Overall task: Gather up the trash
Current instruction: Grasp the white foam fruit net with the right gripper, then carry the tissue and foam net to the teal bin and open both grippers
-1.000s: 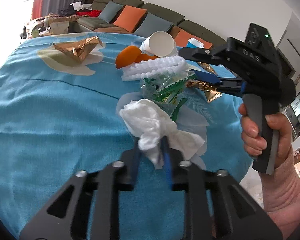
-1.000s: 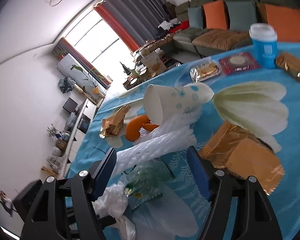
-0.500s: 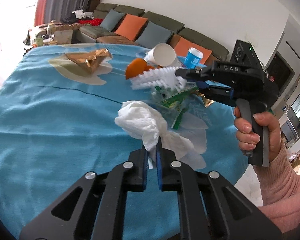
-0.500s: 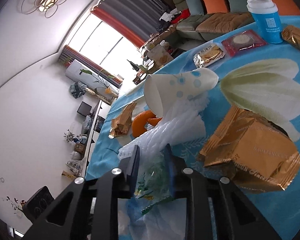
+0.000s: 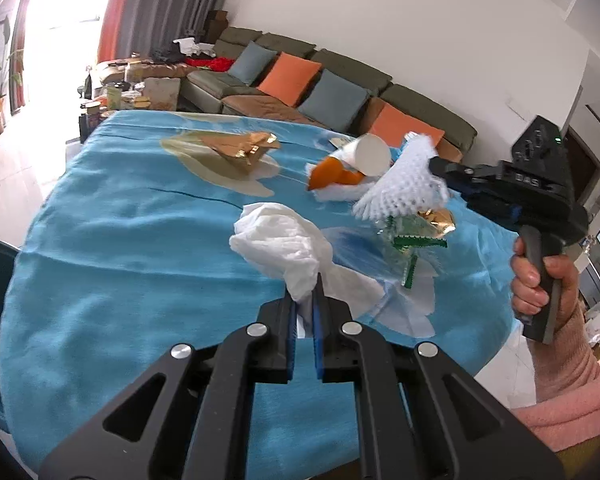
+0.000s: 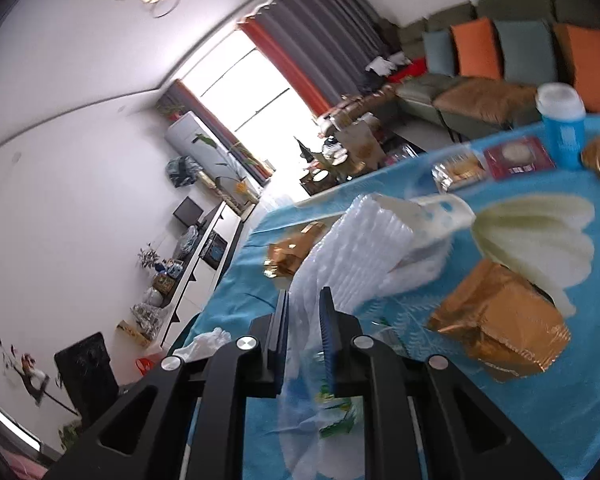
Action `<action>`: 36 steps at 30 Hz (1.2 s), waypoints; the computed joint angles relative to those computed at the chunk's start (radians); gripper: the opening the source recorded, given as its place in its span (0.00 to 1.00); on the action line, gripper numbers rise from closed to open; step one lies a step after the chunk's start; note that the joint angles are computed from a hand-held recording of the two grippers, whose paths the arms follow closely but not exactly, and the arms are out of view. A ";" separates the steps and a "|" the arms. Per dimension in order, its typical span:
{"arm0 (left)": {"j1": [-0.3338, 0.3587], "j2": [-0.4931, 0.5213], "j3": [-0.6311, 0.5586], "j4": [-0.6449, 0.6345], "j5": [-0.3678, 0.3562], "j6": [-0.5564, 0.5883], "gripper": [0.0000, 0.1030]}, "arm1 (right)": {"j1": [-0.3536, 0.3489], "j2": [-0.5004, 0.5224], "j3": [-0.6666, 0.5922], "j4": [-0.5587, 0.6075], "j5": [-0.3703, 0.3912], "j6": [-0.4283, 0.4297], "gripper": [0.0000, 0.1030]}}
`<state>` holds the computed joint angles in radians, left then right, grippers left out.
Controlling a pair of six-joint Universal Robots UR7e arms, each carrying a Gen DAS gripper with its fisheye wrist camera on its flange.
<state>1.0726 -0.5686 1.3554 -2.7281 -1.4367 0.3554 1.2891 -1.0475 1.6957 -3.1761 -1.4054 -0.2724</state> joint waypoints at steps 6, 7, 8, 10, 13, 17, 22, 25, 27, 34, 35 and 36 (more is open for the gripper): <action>0.010 -0.025 0.024 -0.037 0.005 -0.003 0.07 | 0.034 -0.001 0.014 -0.005 0.020 -0.093 0.13; 0.010 -0.029 0.027 -0.042 0.011 -0.004 0.07 | 0.042 0.001 0.016 -0.002 0.021 -0.109 0.13; 0.011 -0.034 0.031 -0.049 0.017 -0.005 0.07 | 0.051 0.004 0.016 0.004 0.018 -0.130 0.13; 0.013 -0.041 0.038 -0.060 0.027 -0.008 0.07 | 0.070 0.017 0.006 0.017 0.011 -0.156 0.13; 0.017 -0.055 0.051 -0.086 0.044 -0.015 0.07 | 0.087 0.037 -0.010 0.051 0.028 -0.189 0.13; 0.025 -0.078 0.068 -0.120 0.076 -0.030 0.07 | 0.110 0.080 -0.060 0.118 0.035 -0.222 0.13; 0.036 -0.103 0.086 -0.157 0.130 -0.043 0.07 | 0.133 0.136 -0.127 0.189 0.044 -0.249 0.13; 0.043 -0.118 0.096 -0.173 0.152 -0.047 0.07 | 0.148 0.168 -0.160 0.224 0.048 -0.259 0.13; 0.048 -0.129 0.106 -0.188 0.169 -0.050 0.07 | 0.156 0.186 -0.179 0.248 0.052 -0.267 0.13; 0.068 -0.157 0.116 -0.217 0.213 -0.066 0.07 | 0.189 0.249 -0.268 0.338 0.057 -0.295 0.13; 0.071 -0.161 0.115 -0.220 0.218 -0.067 0.07 | 0.196 0.261 -0.284 0.352 0.056 -0.300 0.13; 0.073 -0.165 0.114 -0.223 0.223 -0.068 0.07 | 0.202 0.271 -0.297 0.362 0.055 -0.303 0.13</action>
